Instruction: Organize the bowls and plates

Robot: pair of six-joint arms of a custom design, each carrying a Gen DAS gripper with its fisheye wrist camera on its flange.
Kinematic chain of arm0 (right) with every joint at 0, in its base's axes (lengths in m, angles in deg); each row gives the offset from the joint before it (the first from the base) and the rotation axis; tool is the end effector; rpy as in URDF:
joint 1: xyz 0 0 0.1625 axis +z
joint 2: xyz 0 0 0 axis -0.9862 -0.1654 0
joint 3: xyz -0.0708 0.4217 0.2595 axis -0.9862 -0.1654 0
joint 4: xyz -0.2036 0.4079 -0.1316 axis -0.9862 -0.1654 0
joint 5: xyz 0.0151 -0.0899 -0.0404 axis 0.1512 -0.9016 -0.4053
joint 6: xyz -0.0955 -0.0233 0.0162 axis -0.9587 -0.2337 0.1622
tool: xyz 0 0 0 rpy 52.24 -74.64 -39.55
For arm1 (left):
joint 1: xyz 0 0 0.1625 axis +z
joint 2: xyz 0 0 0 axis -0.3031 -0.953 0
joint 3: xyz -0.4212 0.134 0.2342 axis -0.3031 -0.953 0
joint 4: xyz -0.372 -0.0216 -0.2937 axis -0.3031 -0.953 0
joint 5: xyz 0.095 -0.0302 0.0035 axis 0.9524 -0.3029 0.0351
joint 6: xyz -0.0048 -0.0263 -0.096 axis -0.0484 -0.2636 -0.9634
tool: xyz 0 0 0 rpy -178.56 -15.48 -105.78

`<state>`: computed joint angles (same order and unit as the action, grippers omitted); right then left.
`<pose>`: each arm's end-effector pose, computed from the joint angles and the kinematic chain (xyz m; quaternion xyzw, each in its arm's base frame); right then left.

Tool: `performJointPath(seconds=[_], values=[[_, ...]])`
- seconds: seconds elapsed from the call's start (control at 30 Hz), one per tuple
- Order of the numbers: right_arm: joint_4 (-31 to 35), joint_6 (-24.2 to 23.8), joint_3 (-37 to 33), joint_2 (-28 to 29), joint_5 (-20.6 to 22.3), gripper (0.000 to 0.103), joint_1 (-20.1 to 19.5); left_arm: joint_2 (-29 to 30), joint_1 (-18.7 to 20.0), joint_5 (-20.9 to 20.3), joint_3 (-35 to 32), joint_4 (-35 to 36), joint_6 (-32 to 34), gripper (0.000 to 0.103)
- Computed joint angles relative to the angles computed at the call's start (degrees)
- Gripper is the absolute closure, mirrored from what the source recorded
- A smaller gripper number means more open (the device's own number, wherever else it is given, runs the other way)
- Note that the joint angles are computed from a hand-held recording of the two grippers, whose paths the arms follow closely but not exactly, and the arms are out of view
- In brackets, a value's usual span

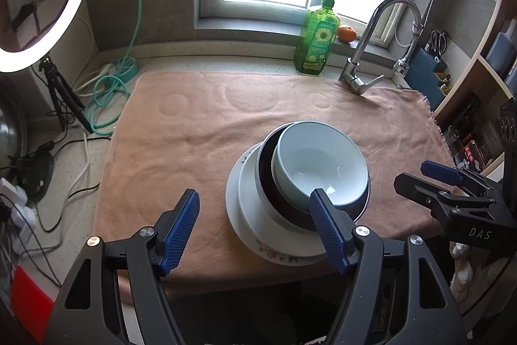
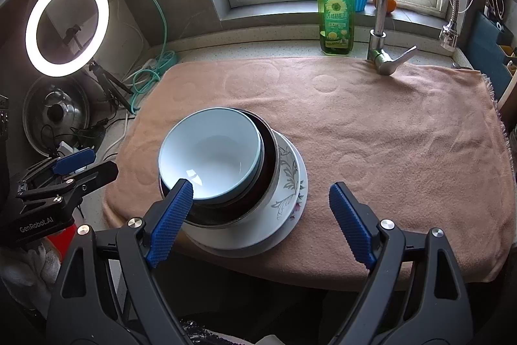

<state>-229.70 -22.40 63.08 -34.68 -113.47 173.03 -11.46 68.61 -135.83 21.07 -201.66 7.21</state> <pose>0.1071 -0.6498 0.3085 -0.0110 -0.8905 0.3487 0.2921 -0.3594 -0.7310 0.0635 0.3407 0.9031 -0.1536 0.2115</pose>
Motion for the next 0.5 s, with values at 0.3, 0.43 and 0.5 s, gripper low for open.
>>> performJointPath(seconds=[0.3, 0.43, 0.5], values=[[-0.04, 0.6, 0.07, -0.54, 0.46, 0.014, -0.05, 0.43, -0.3, 0.26, -0.18, -0.26, 0.71, 0.032], [0.06, 0.91, 0.08, -0.53, 0.54, 0.014, -0.04, 0.42, -0.36, 0.41, -0.08, -0.21, 0.82, 0.032], [0.43, 1.12, 0.07, -0.51, 0.8, 0.014, -0.03, 0.33, -0.42, 0.46, 0.01, -0.36, 0.93, 0.032]])
